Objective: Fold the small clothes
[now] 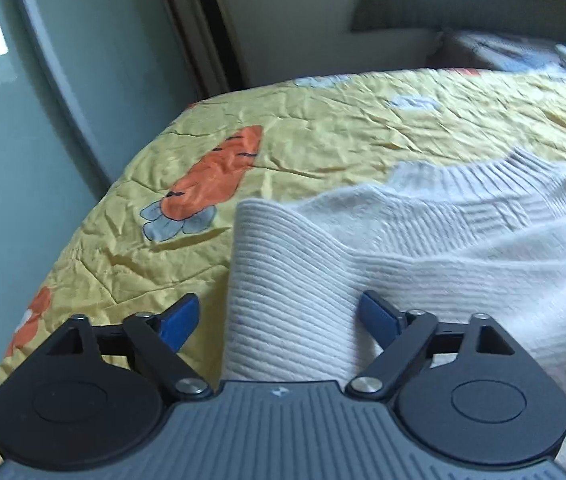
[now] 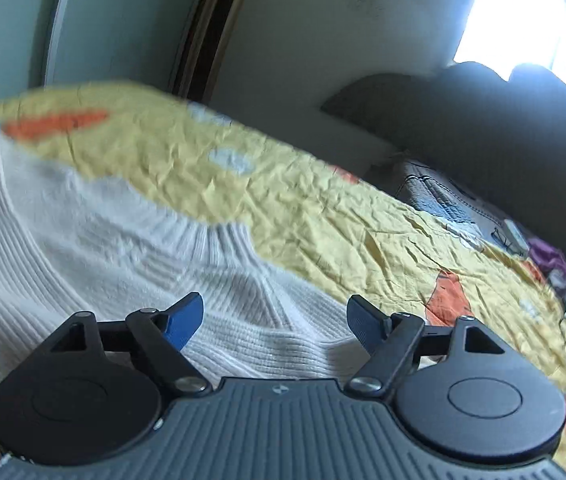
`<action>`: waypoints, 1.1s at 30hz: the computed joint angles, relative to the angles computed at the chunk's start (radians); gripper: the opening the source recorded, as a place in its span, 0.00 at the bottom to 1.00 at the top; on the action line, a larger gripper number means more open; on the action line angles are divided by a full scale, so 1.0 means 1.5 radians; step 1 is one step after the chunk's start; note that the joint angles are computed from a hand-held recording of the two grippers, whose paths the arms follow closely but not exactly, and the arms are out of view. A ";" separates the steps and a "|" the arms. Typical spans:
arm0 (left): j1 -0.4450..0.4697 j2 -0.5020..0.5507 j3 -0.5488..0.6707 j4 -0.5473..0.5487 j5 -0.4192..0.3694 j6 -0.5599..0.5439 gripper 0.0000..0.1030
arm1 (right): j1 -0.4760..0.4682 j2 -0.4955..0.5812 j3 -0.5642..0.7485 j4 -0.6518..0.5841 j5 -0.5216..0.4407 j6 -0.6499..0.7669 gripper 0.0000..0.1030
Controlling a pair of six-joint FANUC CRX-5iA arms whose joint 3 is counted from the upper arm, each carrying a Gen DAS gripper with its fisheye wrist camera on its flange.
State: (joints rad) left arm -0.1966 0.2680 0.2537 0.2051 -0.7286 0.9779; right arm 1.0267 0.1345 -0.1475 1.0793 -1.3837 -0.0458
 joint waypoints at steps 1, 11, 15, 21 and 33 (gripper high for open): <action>0.002 0.001 0.000 -0.011 0.015 0.024 0.98 | 0.008 -0.037 -0.033 0.010 0.052 -0.021 0.79; -0.014 -0.050 -0.032 -0.161 0.097 0.172 0.97 | -0.013 -0.089 -0.063 -0.128 0.165 -0.042 0.80; 0.025 -0.133 -0.152 -0.003 0.142 0.024 0.97 | 0.032 -0.099 -0.076 -0.079 0.120 -0.086 0.82; 0.047 -0.155 -0.195 0.121 0.037 -0.041 0.97 | 0.039 -0.083 -0.061 -0.144 0.073 -0.047 0.84; 0.051 -0.208 -0.252 0.113 0.021 -0.030 0.97 | 0.101 -0.058 -0.044 -0.125 0.004 -0.110 1.00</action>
